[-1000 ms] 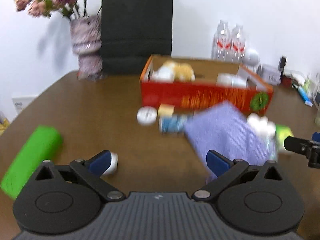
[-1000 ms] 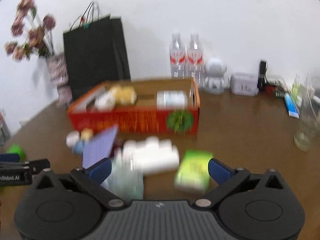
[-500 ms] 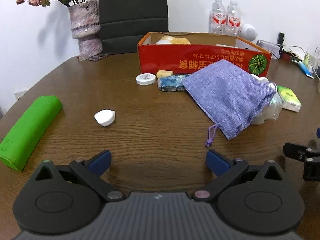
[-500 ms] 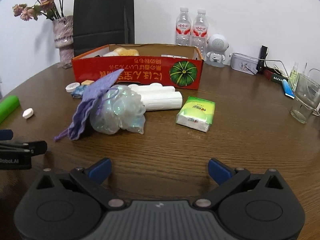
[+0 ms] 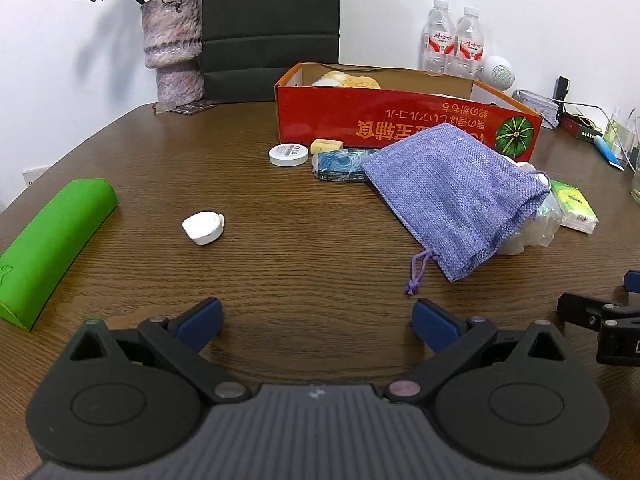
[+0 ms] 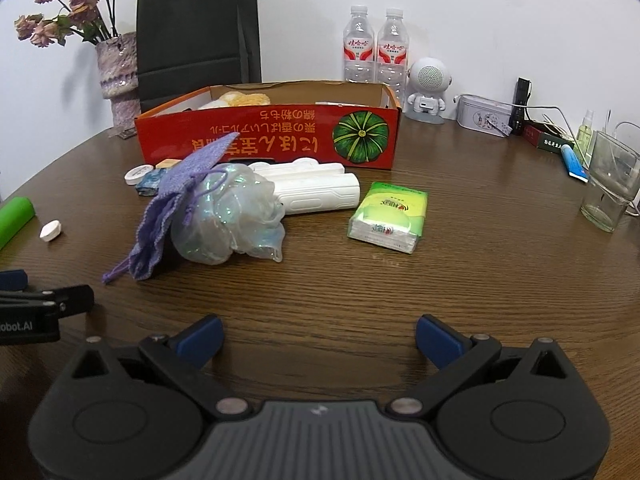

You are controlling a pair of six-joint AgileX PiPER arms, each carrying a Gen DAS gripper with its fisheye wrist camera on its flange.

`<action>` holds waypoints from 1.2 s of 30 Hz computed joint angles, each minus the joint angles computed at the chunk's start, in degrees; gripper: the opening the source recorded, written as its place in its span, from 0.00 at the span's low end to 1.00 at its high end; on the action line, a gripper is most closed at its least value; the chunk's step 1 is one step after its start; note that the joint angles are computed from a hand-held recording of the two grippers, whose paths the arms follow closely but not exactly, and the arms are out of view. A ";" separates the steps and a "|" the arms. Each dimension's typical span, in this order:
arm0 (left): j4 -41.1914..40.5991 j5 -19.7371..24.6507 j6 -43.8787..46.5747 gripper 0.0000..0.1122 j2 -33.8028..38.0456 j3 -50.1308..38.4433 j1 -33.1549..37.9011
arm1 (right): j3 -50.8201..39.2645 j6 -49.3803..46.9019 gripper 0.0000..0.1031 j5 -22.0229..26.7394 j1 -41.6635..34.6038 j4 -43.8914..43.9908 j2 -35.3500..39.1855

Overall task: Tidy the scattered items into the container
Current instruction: 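Withdraw both tools from the box back over the table items, then grasp the small white case with the left tool while the right tool grasps the purple bag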

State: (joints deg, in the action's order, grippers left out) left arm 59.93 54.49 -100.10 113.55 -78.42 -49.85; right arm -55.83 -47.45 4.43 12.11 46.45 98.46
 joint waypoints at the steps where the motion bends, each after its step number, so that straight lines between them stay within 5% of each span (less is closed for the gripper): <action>1: 0.00 0.00 0.00 0.92 0.00 0.00 0.00 | 0.00 0.16 1.00 0.00 0.00 -0.11 0.00; 7: -0.05 0.03 -0.01 0.92 0.04 -0.07 -0.06 | 0.25 -10.29 1.00 -0.10 -0.24 10.13 0.09; 12: 0.49 -0.66 -0.47 0.92 -0.53 0.76 0.04 | 0.25 -9.63 1.00 0.07 -0.34 9.37 0.04; 15: 9.27 -3.27 -7.05 0.92 -5.96 8.44 1.05 | 0.05 -10.95 0.96 1.28 -0.90 10.11 -0.30; 16: 10.93 -1.77 -7.87 0.92 -7.14 9.47 1.55 | 0.02 -15.96 0.86 2.64 -1.55 14.20 -1.02; 18: 11.46 -0.69 -4.66 0.92 -9.47 10.29 5.45 | -0.82 -26.99 0.82 8.01 -3.74 24.10 -3.09; 20: 9.75 -6.36 1.55 0.91 -10.55 10.25 11.19 | -4.19 -30.71 0.83 13.93 -5.20 27.64 -3.49; 24: 6.70 -14.91 8.26 0.74 -9.17 9.45 17.66 | -20.10 -13.80 0.82 19.37 -2.01 10.78 4.73; 27: 5.56 -15.47 10.10 0.54 -7.46 8.65 17.52 | -36.46 3.38 0.76 24.79 0.88 -6.21 15.31; 30: 8.01 -17.87 6.26 0.38 -7.73 10.74 17.51 | -52.88 16.70 0.50 35.11 2.29 -17.00 24.90; 31: 9.29 -18.13 5.23 0.33 -8.02 11.56 17.47 | -56.12 17.46 0.26 37.50 2.28 -17.10 26.97; 32: 9.51 -18.78 5.13 0.25 -8.36 11.97 17.72 | -57.47 17.64 0.16 38.46 2.30 -16.77 27.90; 36: 9.23 -17.62 4.87 0.25 -8.82 12.32 16.77 | -52.43 12.67 0.05 34.65 2.03 -11.22 25.05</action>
